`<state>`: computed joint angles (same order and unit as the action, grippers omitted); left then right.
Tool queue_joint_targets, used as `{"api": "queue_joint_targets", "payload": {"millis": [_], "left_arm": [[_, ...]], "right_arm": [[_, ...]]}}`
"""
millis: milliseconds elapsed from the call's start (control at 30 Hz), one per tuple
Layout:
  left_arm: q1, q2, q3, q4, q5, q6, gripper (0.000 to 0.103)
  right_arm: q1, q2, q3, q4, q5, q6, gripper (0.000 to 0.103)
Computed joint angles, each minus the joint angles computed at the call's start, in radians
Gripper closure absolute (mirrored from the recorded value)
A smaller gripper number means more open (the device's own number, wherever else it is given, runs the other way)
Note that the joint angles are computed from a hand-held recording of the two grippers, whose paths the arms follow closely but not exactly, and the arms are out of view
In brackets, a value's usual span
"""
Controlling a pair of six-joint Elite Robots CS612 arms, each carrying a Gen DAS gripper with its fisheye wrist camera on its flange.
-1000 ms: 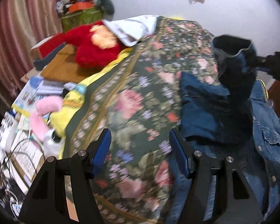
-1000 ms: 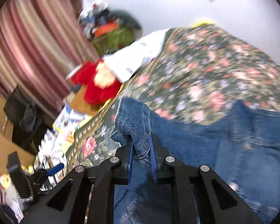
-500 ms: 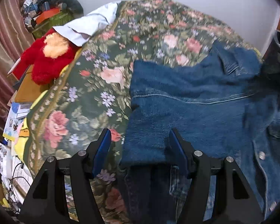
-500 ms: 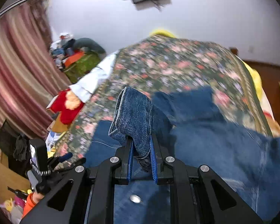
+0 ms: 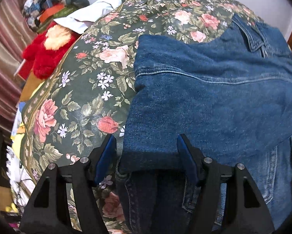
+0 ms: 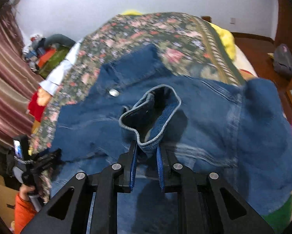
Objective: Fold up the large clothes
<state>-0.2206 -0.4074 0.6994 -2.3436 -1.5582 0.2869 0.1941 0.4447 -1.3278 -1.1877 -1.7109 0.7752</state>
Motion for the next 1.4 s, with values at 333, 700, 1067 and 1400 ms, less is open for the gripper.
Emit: {"api": "queue_joint_targets", "payload": {"millis": [333,700,1067,1400], "left_arm": [[-0.004,-0.05,0.056,-0.041,-0.075,0.004,0.037],[-0.025,-0.044,0.063,0.019,-0.101,0.042,0.034],[-0.024,-0.051,0.088,-0.015,-0.095,0.052,0.031],[-0.035,-0.119,0.163,-0.098,-0.11,0.078,0.031]], "right_arm": [[0.025,-0.064,0.048,0.092,-0.15,-0.171,0.088],[0.012,-0.087,0.184,0.15,-0.125,-0.254,0.081],[0.019,-0.053,0.062,0.208,-0.232,-0.214,0.015],[0.011,-0.025,-0.11,0.112,-0.228,-0.091,0.014]]}}
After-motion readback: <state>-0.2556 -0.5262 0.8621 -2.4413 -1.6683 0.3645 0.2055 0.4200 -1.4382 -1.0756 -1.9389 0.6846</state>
